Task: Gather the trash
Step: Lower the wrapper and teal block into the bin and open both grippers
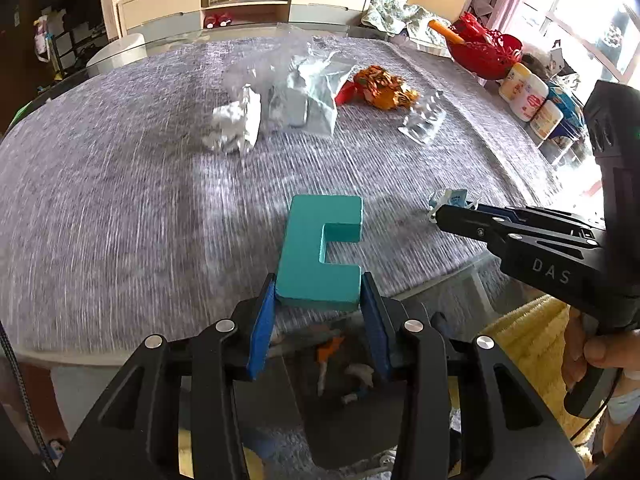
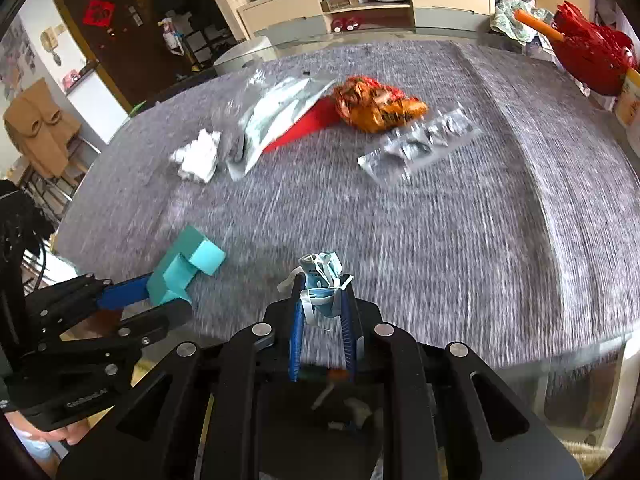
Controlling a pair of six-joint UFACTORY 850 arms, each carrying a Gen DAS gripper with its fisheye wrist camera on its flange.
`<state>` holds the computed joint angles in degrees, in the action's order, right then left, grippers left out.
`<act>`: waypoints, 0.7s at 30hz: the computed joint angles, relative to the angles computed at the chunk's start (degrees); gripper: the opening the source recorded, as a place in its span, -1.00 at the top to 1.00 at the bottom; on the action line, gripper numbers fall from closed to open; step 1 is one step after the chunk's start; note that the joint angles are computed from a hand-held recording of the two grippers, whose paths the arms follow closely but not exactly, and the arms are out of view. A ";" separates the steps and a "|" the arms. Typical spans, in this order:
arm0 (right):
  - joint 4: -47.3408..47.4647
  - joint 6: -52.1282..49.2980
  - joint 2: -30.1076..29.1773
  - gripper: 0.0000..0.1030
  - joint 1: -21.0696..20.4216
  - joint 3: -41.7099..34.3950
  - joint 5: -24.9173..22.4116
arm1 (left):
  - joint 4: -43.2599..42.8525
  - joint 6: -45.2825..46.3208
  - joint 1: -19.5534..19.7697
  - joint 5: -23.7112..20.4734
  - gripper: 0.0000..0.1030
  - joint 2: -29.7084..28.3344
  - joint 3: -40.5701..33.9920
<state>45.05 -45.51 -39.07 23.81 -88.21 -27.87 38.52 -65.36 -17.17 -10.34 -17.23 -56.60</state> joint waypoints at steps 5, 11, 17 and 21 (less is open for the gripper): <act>3.64 -4.51 3.96 0.66 -0.32 5.49 1.13 | 7.68 -9.94 -2.38 -0.60 0.25 2.68 2.97; 7.29 -8.96 8.09 0.66 -0.57 11.64 1.67 | 14.19 -18.82 -5.57 -1.66 0.25 5.55 6.39; 7.96 -10.60 10.08 0.66 -0.71 15.81 2.13 | 13.89 -20.61 -8.08 -1.57 0.28 6.54 8.78; 7.01 -9.56 9.87 0.66 -0.66 17.68 2.09 | 12.41 -20.43 -9.09 -0.31 0.28 5.88 9.98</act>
